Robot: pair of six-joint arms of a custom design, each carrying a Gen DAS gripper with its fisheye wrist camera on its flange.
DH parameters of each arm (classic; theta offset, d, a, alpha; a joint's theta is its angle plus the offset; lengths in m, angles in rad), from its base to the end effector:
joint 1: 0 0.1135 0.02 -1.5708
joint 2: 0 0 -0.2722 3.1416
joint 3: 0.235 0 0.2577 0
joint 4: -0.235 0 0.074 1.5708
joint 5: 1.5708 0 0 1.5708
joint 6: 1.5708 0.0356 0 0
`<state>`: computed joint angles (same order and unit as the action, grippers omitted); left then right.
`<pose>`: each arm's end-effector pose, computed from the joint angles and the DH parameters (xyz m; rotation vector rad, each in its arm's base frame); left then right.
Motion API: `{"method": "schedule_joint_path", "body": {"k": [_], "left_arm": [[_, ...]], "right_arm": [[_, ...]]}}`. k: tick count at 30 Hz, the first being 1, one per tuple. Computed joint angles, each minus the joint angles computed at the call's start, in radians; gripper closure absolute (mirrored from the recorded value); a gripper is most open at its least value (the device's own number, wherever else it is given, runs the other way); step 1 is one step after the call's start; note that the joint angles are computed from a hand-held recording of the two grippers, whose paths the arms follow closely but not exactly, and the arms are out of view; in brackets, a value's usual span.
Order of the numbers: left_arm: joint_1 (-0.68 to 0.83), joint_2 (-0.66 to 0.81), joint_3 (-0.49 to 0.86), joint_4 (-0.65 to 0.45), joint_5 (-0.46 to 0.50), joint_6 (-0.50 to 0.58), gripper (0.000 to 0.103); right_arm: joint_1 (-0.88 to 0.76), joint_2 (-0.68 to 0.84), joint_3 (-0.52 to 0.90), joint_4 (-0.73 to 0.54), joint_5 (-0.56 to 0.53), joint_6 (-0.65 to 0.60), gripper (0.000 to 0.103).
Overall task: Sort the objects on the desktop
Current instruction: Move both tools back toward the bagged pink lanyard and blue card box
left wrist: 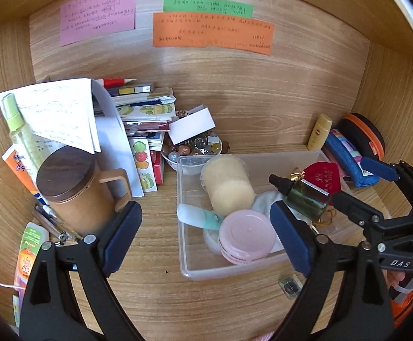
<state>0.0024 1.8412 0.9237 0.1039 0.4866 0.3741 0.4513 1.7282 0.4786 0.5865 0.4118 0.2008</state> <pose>0.3652 -0.0158 0.1366 0.6447 2.2063 -0.3875 0.2607 0.1105 0.0978 -0.0515 2.1709 -0.0899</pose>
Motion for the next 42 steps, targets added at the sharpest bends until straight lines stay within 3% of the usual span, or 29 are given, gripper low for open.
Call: {"method": "schedule_joint_path", "body": {"k": [14,18,24,42], "left_arm": [[0.067,-0.134,-0.185,0.015,0.044,0.062,0.007],[0.075,-0.141,-0.243,0.016,0.045,0.096,0.007],[0.081,-0.120,-0.312,-0.005,0.049,0.126,0.007],[-0.003,-0.060,-0.552,0.180,-0.048,0.057,0.007]], "right_arm": [[0.139,-0.181,-0.164,-0.056,0.150,0.101,0.013],[0.166,-0.195,-0.209,-0.048,0.164,0.143,0.008],[0.169,-0.162,-0.263,-0.016,0.141,0.196,0.008],[0.151,0.134,-0.338,0.230,0.019,0.234,0.008]]}}
